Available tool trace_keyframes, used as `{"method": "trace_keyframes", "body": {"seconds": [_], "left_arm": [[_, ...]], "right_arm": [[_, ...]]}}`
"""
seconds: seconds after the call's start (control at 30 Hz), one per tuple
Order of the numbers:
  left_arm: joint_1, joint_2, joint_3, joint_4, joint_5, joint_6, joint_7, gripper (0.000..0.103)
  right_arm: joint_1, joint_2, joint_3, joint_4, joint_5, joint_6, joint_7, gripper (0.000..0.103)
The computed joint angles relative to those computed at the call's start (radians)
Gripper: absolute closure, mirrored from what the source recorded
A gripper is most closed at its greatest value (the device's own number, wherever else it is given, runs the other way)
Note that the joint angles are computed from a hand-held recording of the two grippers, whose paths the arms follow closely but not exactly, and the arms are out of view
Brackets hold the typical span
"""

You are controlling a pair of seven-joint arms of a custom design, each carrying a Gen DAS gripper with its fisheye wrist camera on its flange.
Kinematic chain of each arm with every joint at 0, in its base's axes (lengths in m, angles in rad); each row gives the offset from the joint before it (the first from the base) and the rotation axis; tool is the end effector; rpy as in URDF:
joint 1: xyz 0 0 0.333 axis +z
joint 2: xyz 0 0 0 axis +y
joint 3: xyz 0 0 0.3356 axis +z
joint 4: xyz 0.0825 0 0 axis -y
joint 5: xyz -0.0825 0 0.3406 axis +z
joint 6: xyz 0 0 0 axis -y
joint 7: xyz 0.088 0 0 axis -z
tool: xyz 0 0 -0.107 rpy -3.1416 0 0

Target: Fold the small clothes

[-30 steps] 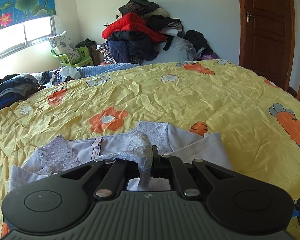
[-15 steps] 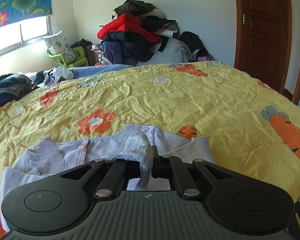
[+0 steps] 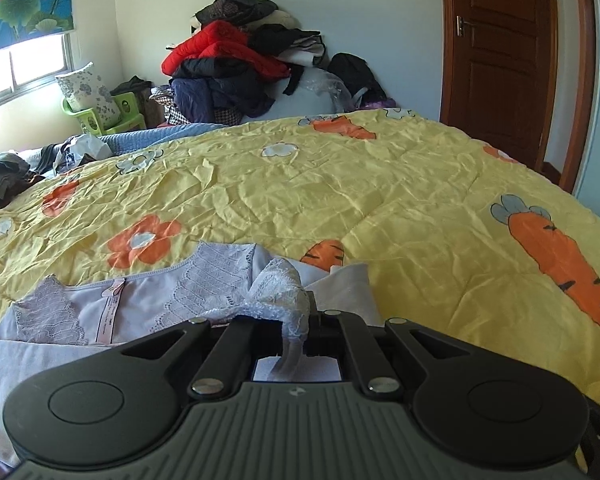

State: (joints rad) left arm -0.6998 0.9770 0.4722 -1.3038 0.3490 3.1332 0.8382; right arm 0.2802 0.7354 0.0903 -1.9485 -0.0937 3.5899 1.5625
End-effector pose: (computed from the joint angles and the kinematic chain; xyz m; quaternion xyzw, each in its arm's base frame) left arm 0.6949 -0.3393 0.3163 -0.5514 0.6932 -0.3343 0.3221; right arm 0.6048 0.2359 0.2626 -0.7558 0.4847 -0.2318 0.3741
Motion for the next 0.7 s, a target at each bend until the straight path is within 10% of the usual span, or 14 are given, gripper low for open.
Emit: {"method": "trace_keyframes", "body": {"seconds": [0.33, 0.4, 0.53, 0.63, 0.7], "left_arm": [[0.096, -0.058, -0.151, -0.027, 0.018, -0.041, 0.048, 0.094], [0.077, -0.062, -0.12, -0.051, 0.018, -0.007, 0.03, 0.086], [0.007, -0.051, -0.01, -0.06, 0.0, 0.008, -0.033, 0.027], [-0.043, -0.047, 0.076, -0.094, -0.03, 0.096, -0.06, 0.026], [-0.012, -0.069, 0.03, -0.1, -0.042, 0.097, -0.017, 0.026]], "right_arm": [[-0.001, 0.0, 0.001, -0.001, 0.001, 0.0, -0.002, 0.0], [-0.001, 0.0, 0.001, -0.001, 0.001, 0.0, -0.002, 0.0], [-0.001, 0.0, 0.002, -0.001, 0.001, 0.0, -0.002, 0.0], [0.0, 0.0, 0.001, -0.001, 0.002, 0.001, -0.002, 0.0], [-0.001, 0.0, 0.001, -0.001, 0.001, 0.0, -0.002, 0.0]]}}
